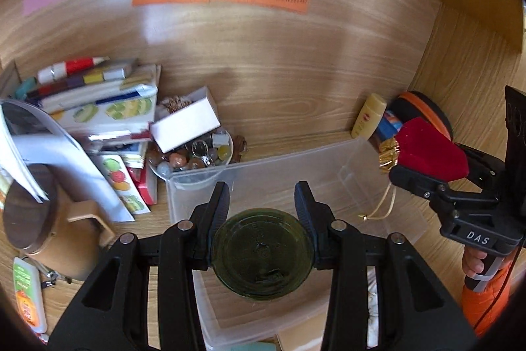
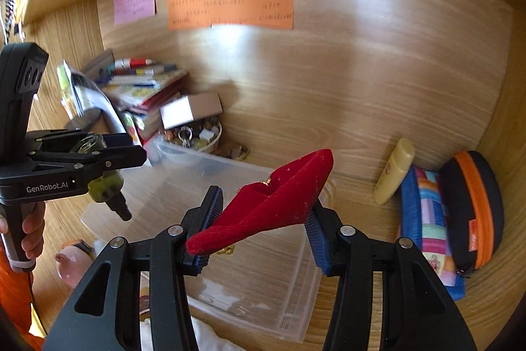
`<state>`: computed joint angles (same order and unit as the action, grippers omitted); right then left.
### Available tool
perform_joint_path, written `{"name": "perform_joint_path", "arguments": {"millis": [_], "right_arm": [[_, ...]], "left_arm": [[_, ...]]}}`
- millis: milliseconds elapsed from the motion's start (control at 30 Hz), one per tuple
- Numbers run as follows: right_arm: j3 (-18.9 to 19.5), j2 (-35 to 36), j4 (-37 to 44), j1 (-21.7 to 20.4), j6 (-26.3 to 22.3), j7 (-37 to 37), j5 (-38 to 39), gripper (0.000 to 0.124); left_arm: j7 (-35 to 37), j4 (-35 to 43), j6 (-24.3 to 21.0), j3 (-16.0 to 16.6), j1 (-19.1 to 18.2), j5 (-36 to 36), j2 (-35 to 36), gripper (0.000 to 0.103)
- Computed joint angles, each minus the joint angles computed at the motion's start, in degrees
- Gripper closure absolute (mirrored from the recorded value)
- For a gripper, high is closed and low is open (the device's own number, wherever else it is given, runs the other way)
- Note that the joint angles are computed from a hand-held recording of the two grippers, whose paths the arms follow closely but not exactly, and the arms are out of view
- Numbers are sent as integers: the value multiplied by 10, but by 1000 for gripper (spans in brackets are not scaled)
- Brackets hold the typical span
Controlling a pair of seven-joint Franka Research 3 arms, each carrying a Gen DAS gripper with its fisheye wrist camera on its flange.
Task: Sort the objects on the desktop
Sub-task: 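Carry the bottle and pouch over the clear box and release both inside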
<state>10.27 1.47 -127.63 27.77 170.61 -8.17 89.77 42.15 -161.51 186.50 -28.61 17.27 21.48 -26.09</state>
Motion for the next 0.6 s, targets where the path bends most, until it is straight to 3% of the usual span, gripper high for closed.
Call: {"name": "perform_joint_path", "arguments": {"millis": [300, 600], "right_arm": [[9, 55, 19, -6, -3, 166, -194, 79], [25, 84, 34, -26, -33, 239, -256, 79]], "left_arm": [[15, 21, 2, 1, 7, 2, 64, 62], [33, 29, 2, 26, -10, -2, 100, 62]]}}
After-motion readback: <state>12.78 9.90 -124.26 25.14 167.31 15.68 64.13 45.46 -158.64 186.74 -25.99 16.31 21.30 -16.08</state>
